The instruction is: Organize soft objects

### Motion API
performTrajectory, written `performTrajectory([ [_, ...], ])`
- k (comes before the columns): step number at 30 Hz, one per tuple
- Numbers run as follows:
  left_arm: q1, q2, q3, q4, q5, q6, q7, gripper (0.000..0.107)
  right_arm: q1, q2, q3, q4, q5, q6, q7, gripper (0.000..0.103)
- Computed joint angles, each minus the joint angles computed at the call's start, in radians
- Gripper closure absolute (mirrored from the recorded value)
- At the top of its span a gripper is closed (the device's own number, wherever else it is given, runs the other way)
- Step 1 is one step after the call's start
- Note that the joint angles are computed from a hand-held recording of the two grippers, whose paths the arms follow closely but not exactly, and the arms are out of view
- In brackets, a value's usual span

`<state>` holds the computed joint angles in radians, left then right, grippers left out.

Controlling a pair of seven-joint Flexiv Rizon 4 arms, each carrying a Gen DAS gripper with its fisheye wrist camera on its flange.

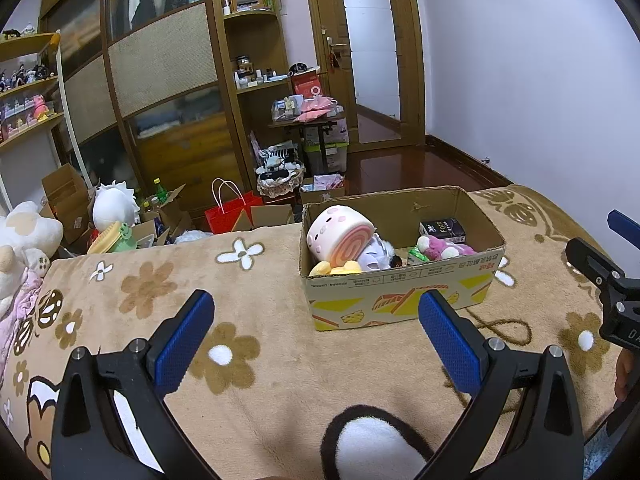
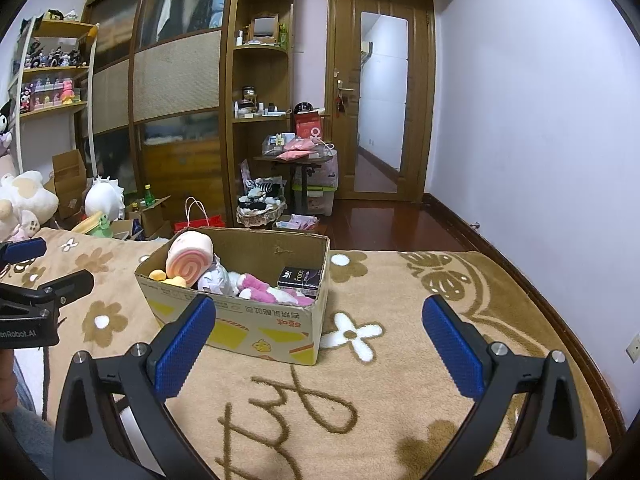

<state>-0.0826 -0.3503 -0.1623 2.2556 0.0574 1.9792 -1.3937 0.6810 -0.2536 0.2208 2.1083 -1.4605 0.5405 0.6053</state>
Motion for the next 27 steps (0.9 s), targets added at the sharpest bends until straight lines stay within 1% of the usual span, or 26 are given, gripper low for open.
performTrajectory([
  [24,-0.016,0.001,0.013,0.000,-0.012,-0.001,0.004,0.006,-0.003,0.002,0.000,0.002,-0.004,0.003,0.003,0.000],
  [27,0.006,0.004,-0.007,0.003,0.002,-0.005,-0.003,0.006,-0.003,0.003,0.001,0.002,-0.001,0.002,-0.001,0.000],
])
